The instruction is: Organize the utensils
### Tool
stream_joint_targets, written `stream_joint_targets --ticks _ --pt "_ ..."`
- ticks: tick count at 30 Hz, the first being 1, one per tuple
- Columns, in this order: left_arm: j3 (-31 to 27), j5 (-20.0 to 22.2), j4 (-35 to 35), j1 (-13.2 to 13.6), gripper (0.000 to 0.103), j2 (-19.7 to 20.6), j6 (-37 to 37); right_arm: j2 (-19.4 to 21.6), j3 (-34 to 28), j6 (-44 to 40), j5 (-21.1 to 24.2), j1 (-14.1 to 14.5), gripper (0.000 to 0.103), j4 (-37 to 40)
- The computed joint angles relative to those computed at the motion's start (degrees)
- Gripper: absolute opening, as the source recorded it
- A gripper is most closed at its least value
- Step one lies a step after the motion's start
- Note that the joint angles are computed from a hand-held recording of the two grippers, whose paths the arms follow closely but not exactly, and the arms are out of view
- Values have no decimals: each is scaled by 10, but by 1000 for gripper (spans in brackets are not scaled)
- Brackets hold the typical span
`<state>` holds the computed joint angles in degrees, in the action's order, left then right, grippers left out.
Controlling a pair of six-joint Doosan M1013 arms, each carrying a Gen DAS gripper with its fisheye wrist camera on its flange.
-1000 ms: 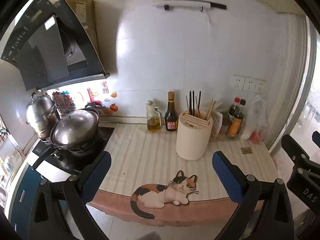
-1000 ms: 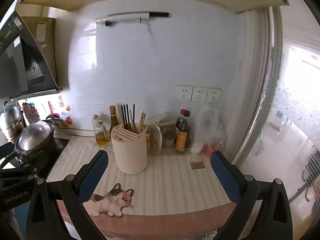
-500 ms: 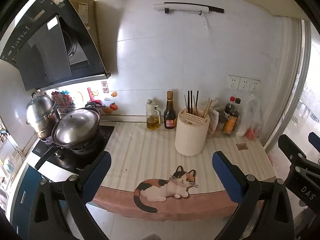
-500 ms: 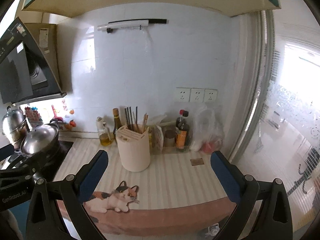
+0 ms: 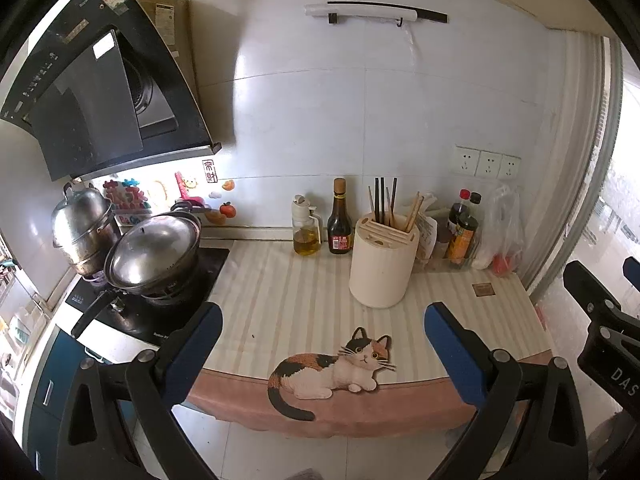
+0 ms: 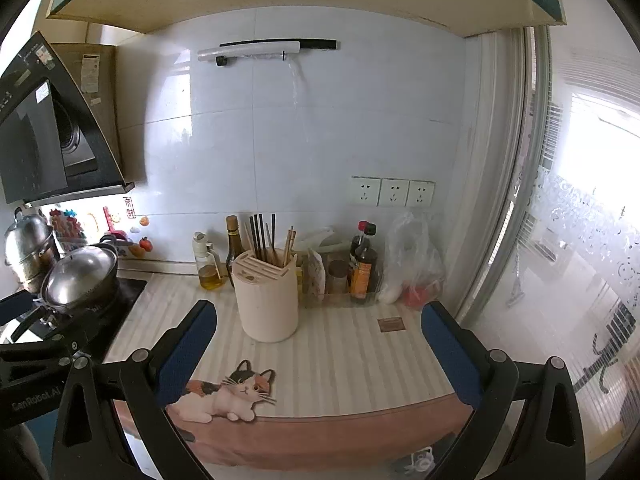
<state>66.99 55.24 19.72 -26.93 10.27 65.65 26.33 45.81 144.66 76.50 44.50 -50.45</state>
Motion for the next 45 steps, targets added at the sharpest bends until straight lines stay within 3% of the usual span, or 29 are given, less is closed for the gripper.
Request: stream_joint_targets --ticks 45 --pt "-19 6 11 -10 103 9 -16 0 -2 -17 -10 -6 103 21"
